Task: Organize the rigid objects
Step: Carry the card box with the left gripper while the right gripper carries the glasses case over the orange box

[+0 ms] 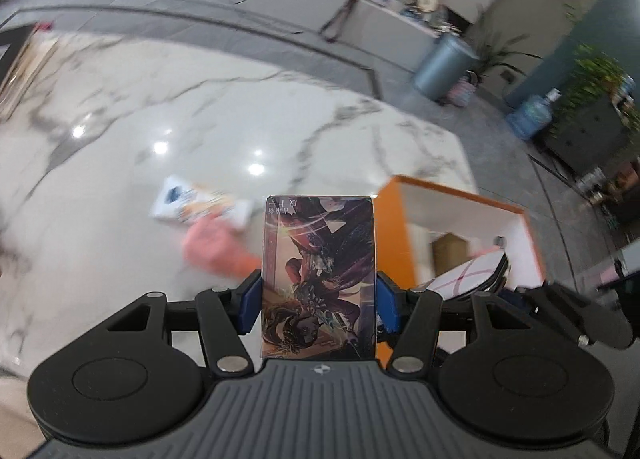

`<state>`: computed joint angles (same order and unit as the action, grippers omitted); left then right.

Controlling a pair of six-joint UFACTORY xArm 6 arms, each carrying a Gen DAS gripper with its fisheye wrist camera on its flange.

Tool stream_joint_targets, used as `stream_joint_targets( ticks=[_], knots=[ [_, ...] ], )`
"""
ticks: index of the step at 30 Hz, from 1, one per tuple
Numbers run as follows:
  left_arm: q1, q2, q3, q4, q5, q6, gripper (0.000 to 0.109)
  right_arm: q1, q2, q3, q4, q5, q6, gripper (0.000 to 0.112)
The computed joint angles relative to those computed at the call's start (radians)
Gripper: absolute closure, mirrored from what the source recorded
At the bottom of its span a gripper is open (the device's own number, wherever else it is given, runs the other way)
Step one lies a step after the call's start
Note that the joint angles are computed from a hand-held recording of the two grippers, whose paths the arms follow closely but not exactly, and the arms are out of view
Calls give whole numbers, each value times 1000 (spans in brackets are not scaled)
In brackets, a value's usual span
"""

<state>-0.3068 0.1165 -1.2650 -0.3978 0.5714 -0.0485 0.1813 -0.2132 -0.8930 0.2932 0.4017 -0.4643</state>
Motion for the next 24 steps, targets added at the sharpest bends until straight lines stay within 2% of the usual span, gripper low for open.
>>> stream_joint_targets(
  ticks=[5,14,20,24],
  knots=[
    [-67,65,-105,-60,37,62,43,-117,3,-46,-66,102,8,44],
    [-169,250,-312,-117,105,98,43,-289,76,-86,-162,193,36,44],
    [-211,391,-457,-72,180,75,43,-342,147,-112,-184,214,26,44],
    [-224,476,-554,-43,259,62,43,-350,181,-122,-194,240,5,44]
  ],
)
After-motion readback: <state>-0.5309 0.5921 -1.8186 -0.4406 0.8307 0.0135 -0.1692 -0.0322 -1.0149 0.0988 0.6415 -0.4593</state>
